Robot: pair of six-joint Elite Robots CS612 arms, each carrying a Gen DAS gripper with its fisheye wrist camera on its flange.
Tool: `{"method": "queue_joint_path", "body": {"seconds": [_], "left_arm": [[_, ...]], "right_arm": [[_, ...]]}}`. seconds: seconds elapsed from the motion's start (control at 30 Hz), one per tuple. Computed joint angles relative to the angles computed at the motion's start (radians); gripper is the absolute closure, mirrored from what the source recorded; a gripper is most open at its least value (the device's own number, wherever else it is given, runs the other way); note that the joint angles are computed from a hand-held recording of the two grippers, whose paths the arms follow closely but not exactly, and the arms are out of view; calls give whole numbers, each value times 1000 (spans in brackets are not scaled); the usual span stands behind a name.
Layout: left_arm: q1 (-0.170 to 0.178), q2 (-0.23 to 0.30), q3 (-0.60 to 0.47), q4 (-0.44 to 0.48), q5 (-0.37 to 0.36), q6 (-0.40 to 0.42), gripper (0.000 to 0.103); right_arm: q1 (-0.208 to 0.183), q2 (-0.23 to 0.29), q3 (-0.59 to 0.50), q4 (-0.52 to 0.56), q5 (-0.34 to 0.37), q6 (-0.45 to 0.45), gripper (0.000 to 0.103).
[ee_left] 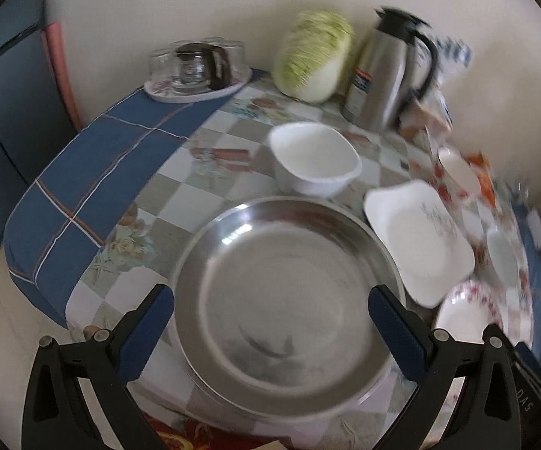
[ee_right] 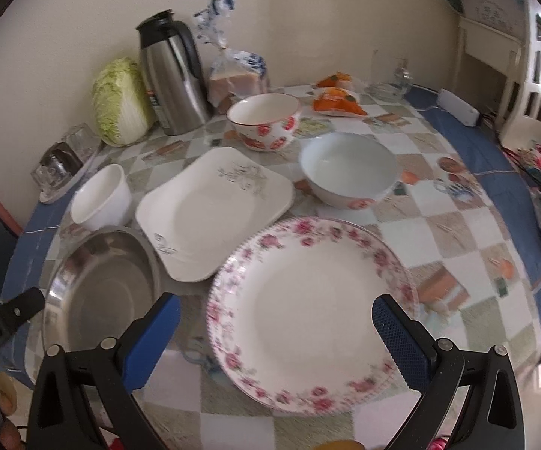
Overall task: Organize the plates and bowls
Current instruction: 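Close the left tool on the steel basin rim while the right tool grips it too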
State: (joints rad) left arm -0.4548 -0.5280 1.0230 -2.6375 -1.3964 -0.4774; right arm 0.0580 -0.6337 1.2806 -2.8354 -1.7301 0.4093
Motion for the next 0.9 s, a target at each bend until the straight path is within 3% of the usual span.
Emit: {"method": "queue_joint_path", "body": {"seconds": [0.23, 0.53, 0.7, 0.8, 0.9], "left_arm": [[38, 7, 40, -186, -38, -53, 0], [57, 26, 78, -364, 62, -61, 0], [75, 38, 63, -323, -10, -62, 0], [81, 40, 49, -250, -55, -68, 0], [79, 42, 40, -193, -42, -70, 0]], "right_arm": [[5, 41, -49, -78, 82, -46, 0], [15, 91, -125, -75, 158, -127, 0], [14, 110, -162, -8, 233, -157, 0], [20, 119, -180, 24, 229, -184, 0], [23, 125, -192, 50, 231, -195, 0]]}}
